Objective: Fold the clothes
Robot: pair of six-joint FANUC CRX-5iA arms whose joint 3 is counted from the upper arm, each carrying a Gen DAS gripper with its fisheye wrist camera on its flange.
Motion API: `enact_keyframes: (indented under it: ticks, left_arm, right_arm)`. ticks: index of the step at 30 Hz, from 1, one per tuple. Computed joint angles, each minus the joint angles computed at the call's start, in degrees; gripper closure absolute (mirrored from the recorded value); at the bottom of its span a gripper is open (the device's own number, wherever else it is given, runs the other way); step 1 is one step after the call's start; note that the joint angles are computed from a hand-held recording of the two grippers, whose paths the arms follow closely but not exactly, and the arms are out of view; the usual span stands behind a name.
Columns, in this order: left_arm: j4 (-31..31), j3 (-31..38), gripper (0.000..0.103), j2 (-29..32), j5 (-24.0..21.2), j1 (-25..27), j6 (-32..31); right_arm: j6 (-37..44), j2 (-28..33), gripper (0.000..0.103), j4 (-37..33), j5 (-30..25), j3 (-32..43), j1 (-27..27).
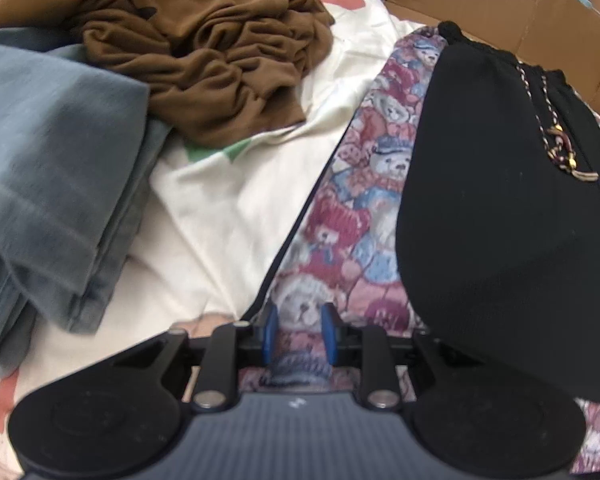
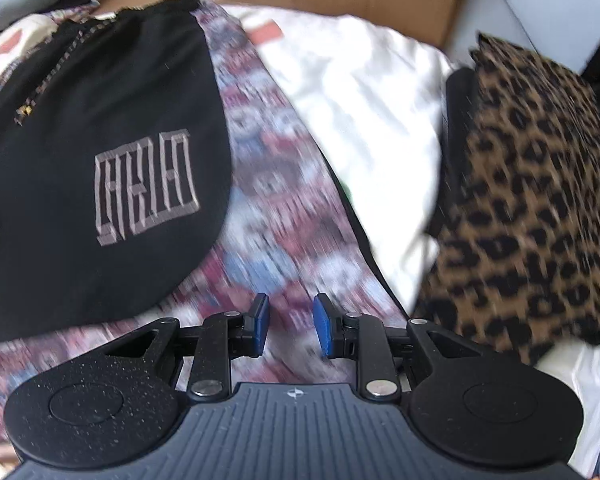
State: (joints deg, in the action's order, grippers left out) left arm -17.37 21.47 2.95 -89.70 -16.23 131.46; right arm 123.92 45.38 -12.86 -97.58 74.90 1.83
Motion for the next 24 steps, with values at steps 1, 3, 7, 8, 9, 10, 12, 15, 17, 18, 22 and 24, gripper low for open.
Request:
enact_keyframes:
  ticks: [1,3,7,8,9,10,12,15,17,18,22,24]
  left_arm:
    - [-0.2,0.0,0.076,-0.1,-0.3,-0.3,0.2]
    - [-0.7,0.2,0.073,-0.3,-1.3,-0.8,0.6]
    - [-0.8,-0.3,0.072,-1.3,-3.5,-1.4,0.5]
    - [-0.6,-0.8,0.072,-1.8,-3.8,-1.3,0.6]
    - [-0.3,-1.3,0.073,-2.3,-3.7,-1.2,0.7]
    - [0.1,-1.7,0.073,-2.7,-3.6,-1.0,0.9]
    - [0.3,-1.6,0.074,-3.1,-4.2,-0.9,0.9]
    - [-0.9,-1.0,0.071,-3.4,-6.1,-1.3,0.0]
    - [-0.9,-1.4,0.071,-4.2,-6.9,-1.0,-0.3]
    - [-1.0,-1.7,0.072,-4.6,-7.2,-0.7,-0.3]
    - [-0.2,-3.3,0.072,-6.7,-6.0,0.5,-0.4]
    - [0.4,-4.3,0.072,-7.7,-5.0,1.0,-0.2]
  right_arm:
    - [0.5,-0.8,0.072,0.4,0.8,-1.6,-0.2]
    - [1.2,-1.7,0.072,1.7,1.9,-3.5,-0.3]
    - [0.5,-1.9,0.072,2.6,1.3,-3.4,-0.8]
    - [0.6,-2.4,0.072,2.6,1.5,-4.2,-1.0]
    - [0.5,-2.6,0.072,2.4,1.4,-4.2,-1.2]
    - [0.3,-3.3,0.072,2.0,1.6,-5.0,-1.4]
    - [0.1,-4.8,0.072,1.2,1.8,-6.6,-1.9]
    - [-0.7,-6.3,0.072,0.5,2.1,-7.9,-2.2]
    - [-1.1,-7.0,0.072,-0.1,2.2,-8.4,-2.4]
    - [-1.4,-7.2,0.072,-0.5,2.1,-8.2,-2.6]
    - [-1.8,-7.6,0.072,-1.7,1.3,-7.6,-3.2]
    - [-1.9,-7.6,0.072,-2.2,1.1,-7.2,-3.3]
